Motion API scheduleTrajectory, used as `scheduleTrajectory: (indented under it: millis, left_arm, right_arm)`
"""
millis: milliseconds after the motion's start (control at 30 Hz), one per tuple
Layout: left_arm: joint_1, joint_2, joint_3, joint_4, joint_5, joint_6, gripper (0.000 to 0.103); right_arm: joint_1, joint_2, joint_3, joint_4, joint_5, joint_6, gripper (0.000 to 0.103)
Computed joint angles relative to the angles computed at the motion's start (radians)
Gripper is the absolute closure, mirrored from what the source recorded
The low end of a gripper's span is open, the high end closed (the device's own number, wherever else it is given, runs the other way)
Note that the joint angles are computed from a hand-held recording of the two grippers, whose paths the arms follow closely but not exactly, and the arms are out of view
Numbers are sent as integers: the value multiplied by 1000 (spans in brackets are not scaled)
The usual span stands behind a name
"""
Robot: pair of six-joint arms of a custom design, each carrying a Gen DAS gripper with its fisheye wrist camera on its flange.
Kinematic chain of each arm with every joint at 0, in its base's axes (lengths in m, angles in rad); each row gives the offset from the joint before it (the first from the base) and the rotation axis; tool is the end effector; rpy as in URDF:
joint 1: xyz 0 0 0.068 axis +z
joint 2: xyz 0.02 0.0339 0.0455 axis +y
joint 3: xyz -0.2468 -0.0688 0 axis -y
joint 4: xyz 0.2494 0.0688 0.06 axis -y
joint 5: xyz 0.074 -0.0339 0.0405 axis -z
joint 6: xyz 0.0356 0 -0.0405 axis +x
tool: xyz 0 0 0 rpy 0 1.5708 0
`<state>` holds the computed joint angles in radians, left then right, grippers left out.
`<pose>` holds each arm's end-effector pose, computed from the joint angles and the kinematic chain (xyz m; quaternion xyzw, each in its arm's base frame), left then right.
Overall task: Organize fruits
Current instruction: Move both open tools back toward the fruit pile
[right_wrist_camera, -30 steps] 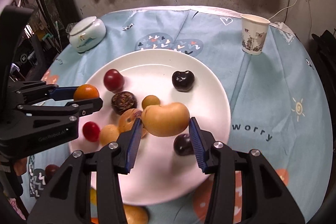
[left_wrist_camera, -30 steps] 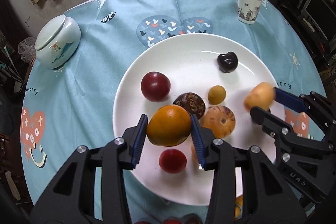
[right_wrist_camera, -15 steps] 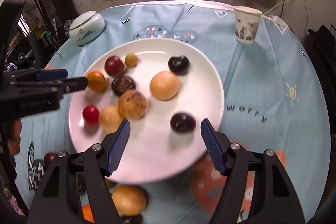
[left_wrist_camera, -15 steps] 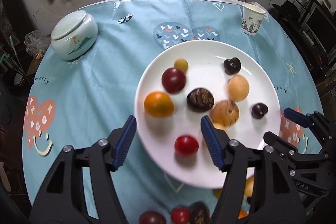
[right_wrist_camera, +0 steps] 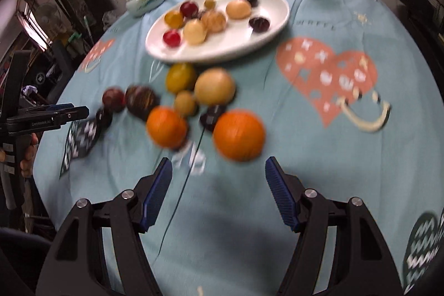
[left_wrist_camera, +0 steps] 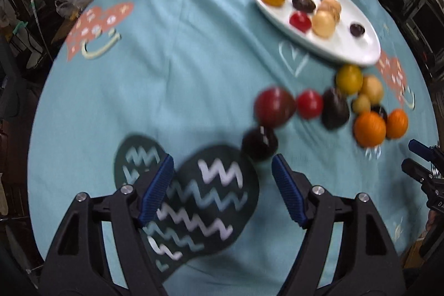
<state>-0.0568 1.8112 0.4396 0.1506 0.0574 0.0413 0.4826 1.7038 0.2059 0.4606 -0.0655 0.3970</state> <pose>0.2240 -0.0148 0.0177 0.0532 0.9829 -0.0296 0.1737 0.1641 0.0886 0.0194 -0.0499 0.9629 0.1407 0.2249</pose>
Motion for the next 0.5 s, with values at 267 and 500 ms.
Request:
scheduleTrajectory:
  millis: [267,500]
  left_arm:
    - [-74,145,54,137,-41,-23,28]
    - [-91,141,71,125,0,19,73]
  right_arm:
    - [236,-86,-26,-64,110,134,33]
    - [123,-90,-8,-93,194,78,33]
